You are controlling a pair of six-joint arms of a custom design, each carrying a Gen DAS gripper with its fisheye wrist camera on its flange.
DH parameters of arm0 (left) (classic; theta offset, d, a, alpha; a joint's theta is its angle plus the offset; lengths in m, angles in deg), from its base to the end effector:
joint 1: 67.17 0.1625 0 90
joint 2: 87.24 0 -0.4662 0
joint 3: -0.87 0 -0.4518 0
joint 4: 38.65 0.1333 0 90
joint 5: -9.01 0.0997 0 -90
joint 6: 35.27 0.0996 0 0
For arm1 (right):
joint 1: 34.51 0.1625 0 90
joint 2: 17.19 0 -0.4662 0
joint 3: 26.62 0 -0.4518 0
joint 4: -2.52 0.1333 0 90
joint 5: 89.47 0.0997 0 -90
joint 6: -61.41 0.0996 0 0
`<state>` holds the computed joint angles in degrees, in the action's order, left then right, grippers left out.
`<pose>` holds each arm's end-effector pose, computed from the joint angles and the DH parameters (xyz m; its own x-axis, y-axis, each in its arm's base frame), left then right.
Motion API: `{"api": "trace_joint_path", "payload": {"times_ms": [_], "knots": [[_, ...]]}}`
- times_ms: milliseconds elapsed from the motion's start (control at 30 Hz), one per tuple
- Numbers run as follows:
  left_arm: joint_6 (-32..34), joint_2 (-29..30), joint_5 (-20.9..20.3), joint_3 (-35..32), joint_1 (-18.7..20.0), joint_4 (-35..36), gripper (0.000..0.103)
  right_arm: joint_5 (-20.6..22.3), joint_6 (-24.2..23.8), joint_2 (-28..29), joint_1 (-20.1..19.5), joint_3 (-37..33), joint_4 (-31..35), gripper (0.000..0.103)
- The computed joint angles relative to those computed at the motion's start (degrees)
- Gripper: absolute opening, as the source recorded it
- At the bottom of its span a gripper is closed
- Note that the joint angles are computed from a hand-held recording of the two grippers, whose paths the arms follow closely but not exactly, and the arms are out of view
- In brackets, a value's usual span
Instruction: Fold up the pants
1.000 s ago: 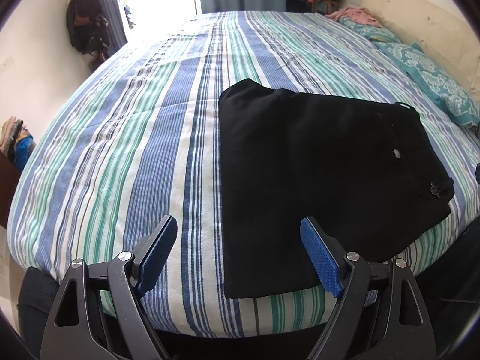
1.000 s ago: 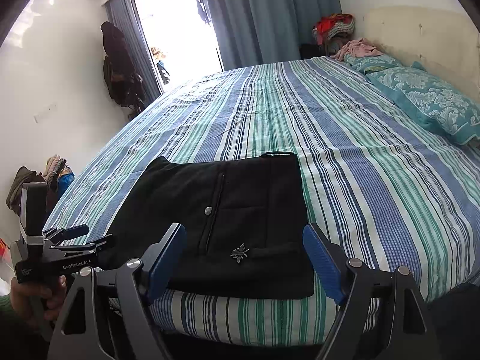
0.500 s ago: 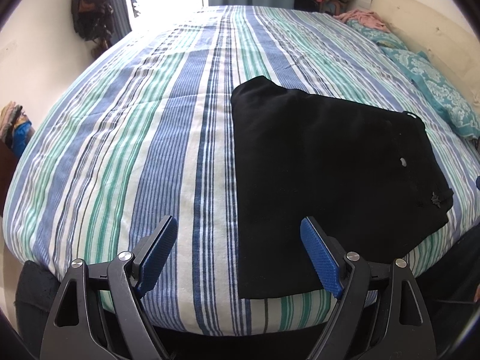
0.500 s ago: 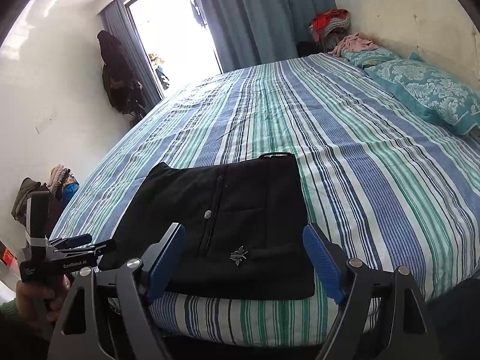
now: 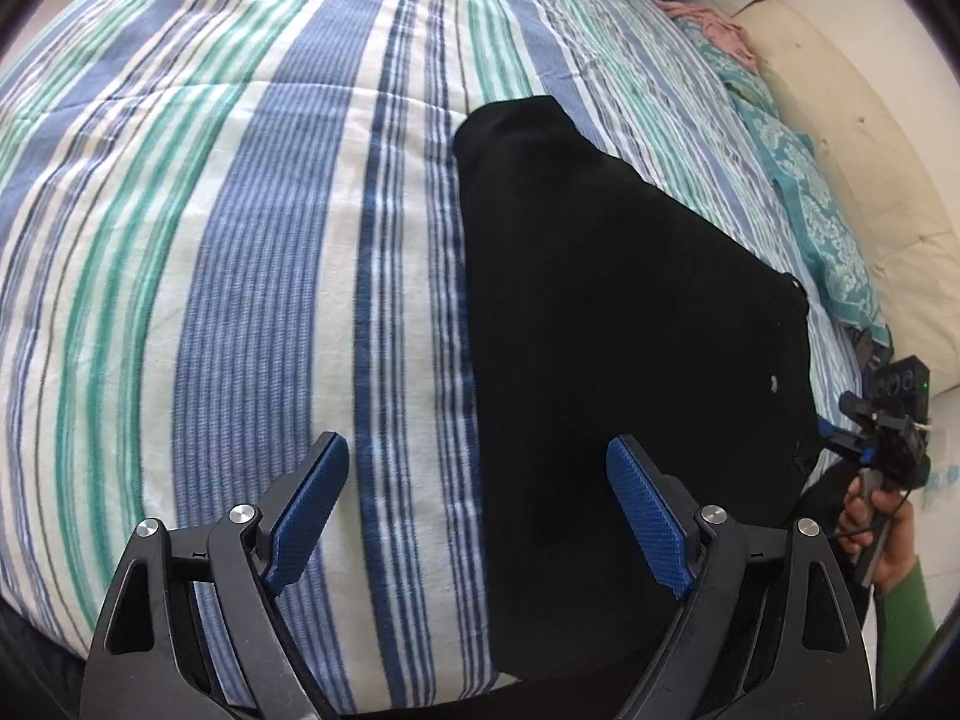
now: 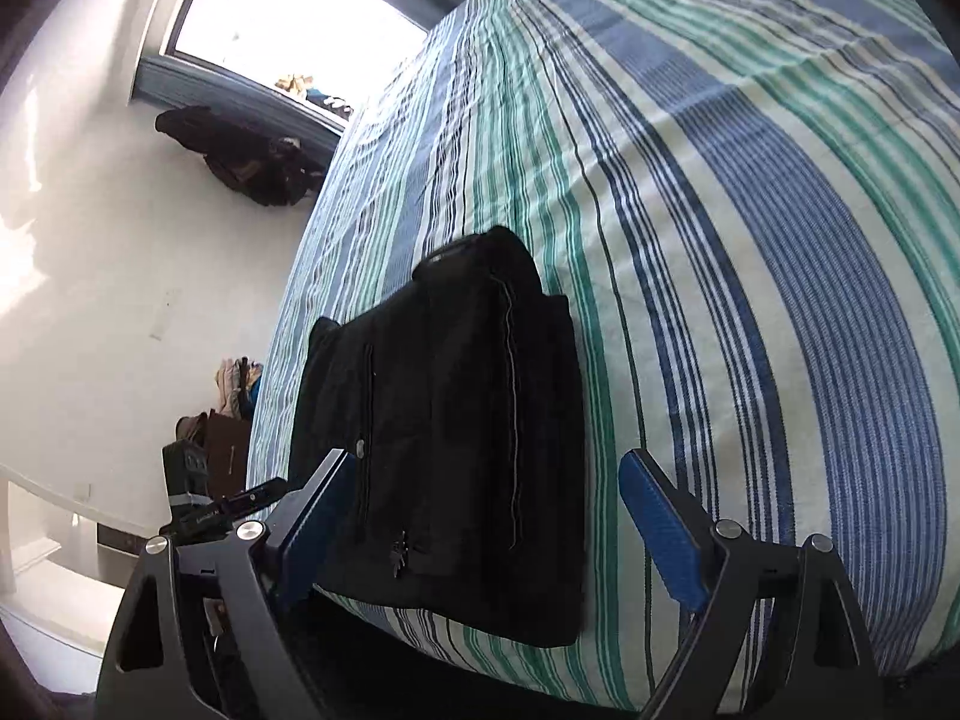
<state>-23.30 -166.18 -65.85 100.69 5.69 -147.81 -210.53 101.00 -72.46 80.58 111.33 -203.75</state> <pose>-0.0270 -0.6283 0.3599 -0.8390 0.4837 -0.2492 0.4790 0.8738 0.0835 0.2665 -0.3759 0.0816 -0.9162 0.4001 -0.0214 0.2993 0.6481 -0.7002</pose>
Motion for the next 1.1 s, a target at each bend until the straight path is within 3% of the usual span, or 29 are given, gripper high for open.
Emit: {"api": "trace_joint_path", "payload": {"times_ms": [100,167,200,233,300,367,467,567,767,867,933,1000,1033,1100], "knots": [[-0.74,1.62,-0.50,0.26,-0.32,-1.12,0.095,6.34,-2.35,1.33,-3.65,-1.14,1.62,0.089],[-2.16,2.20,-0.09,0.38,-0.76,-2.06,0.093,6.87,-3.22,2.21,-4.82,-2.71,5.73,0.087],[-2.27,2.28,-0.83,0.51,-0.93,-2.08,0.082,6.15,-3.63,2.89,-4.78,-3.51,6.65,0.077],[-2.14,2.71,-2.54,0.20,-1.05,-0.30,0.040,6.77,-4.56,3.50,-4.92,-4.02,6.20,0.072],[-1.17,1.87,-0.32,1.47,-2.57,-2.02,0.027,7.15,-5.06,4.05,-4.55,-4.85,6.18,0.051],[-0.06,0.68,0.62,2.28,-4.21,-2.96,0.020,6.77,-6.31,4.34,-3.36,-5.57,5.70,0.042],[0.43,0.18,-2.99,0.14,-5.20,-2.24,0.020,5.65,-8.18,3.49,-0.79,-7.41,6.34,0.036],[1.71,1.56,-3.56,-3.40,-6.23,-3.80,0.020,4.64,-12.46,2.82,1.24,-11.68,9.40,0.036],[2.71,9.94,-1.45,-13.62,-5.87,-8.89,0.020,4.57,-21.37,4.02,-0.89,-21.88,12.67,0.036],[4.11,14.28,2.90,-15.38,-5.42,-12.32,0.022,4.11,-23.63,5.72,-3.73,-26.36,15.47,0.036],[4.02,17.09,7.94,-15.19,-5.19,-13.36,0.028,2.98,-23.25,6.76,-5.76,-27.90,18.30,0.038],[4.76,19.31,17.22,-13.24,-5.26,-15.93,0.042,0.34,-18.42,7.65,-7.83,-29.14,23.71,0.042],[6.85,19.61,19.91,-11.44,-5.20,-18.91,0.058,-2.29,-15.02,8.16,-8.60,-29.65,27.65,0.049],[12.35,18.21,19.81,-7.75,-4.72,-27.21,0.066,-4.04,-12.53,8.71,-9.78,-28.43,28.33,0.065]]}}
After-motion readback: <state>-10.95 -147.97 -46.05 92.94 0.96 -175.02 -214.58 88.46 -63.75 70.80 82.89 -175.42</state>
